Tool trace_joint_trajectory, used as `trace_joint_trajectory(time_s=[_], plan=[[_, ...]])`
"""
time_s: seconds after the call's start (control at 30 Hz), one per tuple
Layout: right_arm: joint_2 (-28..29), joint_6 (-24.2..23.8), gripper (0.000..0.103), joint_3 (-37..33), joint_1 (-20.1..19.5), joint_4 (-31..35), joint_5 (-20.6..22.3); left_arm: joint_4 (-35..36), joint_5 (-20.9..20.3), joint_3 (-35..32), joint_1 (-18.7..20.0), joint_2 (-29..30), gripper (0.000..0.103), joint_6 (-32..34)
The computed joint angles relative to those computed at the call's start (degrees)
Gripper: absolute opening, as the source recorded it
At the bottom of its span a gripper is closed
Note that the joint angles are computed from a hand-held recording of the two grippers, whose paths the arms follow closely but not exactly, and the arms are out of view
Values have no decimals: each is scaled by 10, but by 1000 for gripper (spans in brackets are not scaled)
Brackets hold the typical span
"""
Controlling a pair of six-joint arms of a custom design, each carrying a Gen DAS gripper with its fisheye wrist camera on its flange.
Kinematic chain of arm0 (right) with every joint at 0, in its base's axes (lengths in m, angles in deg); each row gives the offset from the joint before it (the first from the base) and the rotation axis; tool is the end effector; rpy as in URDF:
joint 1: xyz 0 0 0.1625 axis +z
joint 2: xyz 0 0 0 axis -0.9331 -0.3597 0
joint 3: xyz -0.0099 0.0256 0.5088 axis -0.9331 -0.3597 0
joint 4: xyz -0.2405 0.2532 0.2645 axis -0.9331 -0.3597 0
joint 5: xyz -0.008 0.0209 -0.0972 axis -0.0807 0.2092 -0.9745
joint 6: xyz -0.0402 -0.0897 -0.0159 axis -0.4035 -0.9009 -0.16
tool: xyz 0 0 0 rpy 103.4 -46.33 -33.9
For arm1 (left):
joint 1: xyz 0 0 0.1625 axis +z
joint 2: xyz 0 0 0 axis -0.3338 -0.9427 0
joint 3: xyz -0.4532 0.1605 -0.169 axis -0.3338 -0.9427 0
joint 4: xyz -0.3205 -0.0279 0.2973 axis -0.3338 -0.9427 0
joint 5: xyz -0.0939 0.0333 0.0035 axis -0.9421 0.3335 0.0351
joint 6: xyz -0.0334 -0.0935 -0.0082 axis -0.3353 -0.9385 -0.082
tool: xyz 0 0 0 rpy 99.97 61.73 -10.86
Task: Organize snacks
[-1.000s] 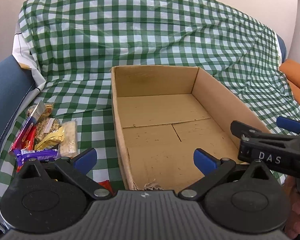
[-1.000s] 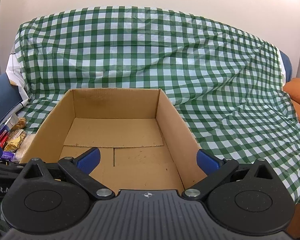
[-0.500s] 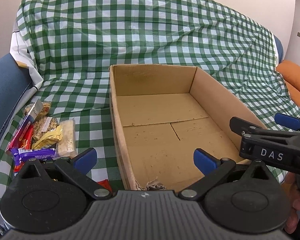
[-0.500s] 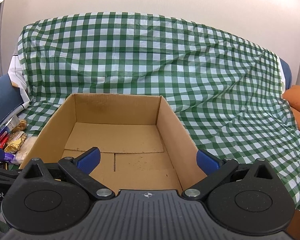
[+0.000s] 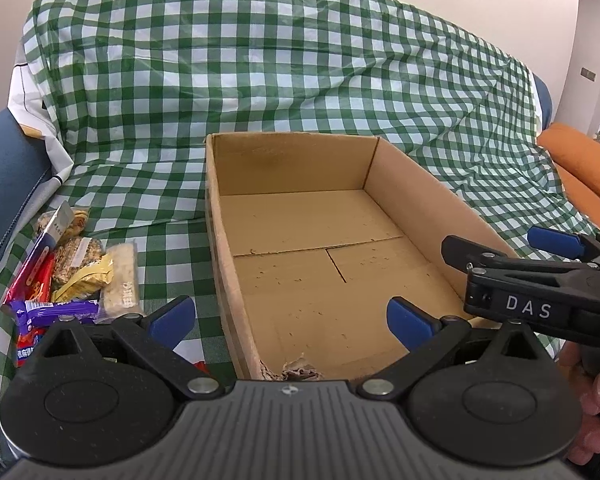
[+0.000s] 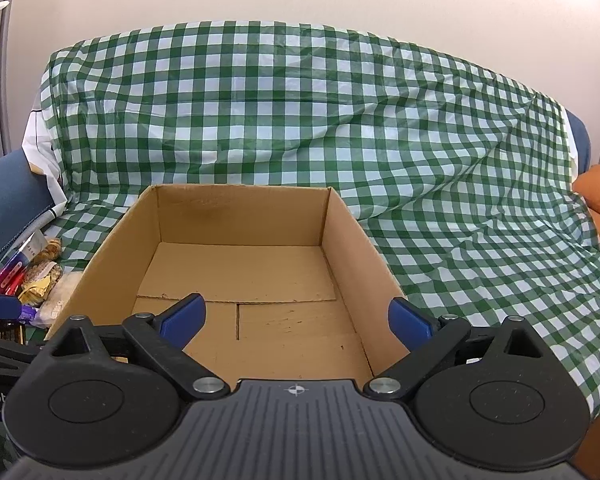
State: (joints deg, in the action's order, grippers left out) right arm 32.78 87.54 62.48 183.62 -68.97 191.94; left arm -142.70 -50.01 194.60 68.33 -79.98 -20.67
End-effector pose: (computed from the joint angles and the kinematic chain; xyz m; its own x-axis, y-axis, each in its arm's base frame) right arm 0.2810 -0.4904 0.1200 -0.6222 0.2841 0.7295 -0.5745 0.4673 -0.6720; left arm -0.2023 -0.5211 0.1961 -0.7031 0.4199 -0.5739 0.6916 0.5915 -0.4145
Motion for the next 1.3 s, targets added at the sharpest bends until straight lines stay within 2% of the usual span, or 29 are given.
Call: trace_joint_trajectory(time_s=[0.33, 0.57, 0.67, 0.7, 0.8, 0.83, 0.87, 0.93, 1.0, 1.03, 1.1, 1.17, 1.23, 1.3], plan=[[-1, 19, 97, -4, 0, 23, -1, 7, -5, 0, 1, -1, 100, 0], [0, 13, 97, -4, 0, 20, 1, 6, -4, 0, 0, 0, 100, -1], [0, 6, 97, -4, 0, 15, 2, 4, -3, 2, -1, 3, 95, 3], [0, 11, 97, -5, 0, 19, 2, 3, -1, 3, -2, 4, 89, 6], [1, 25, 97, -6, 1, 23, -7, -1, 1, 5, -1, 3, 58, 16], [2, 26, 97, -7, 1, 24, -9, 2, -1, 4, 2, -1, 52, 14], [3, 28, 97, -8, 2, 25, -11, 16, -10, 1, 7, -9, 49, 4], [6, 23, 95, -11, 5, 26, -16, 76, -48, -17, 28, -36, 32, -31], [8, 15, 85, -11, 9, 22, -25, 120, -59, -39, 41, -55, 29, -43], [9, 15, 82, -13, 11, 25, -31, 137, -63, -55, 49, -65, 26, -38], [11, 28, 69, -19, 15, 41, -44, 170, -70, -91, 64, -79, 26, -12], [15, 46, 64, -26, 20, 61, -60, 192, -71, -127, 81, -88, 26, 28], [20, 54, 64, -34, 23, 80, -78, 203, -75, -157, 101, -92, 26, 77], [30, 66, 64, -53, 27, 116, -95, 196, -62, -177, 120, -88, 26, 117]])
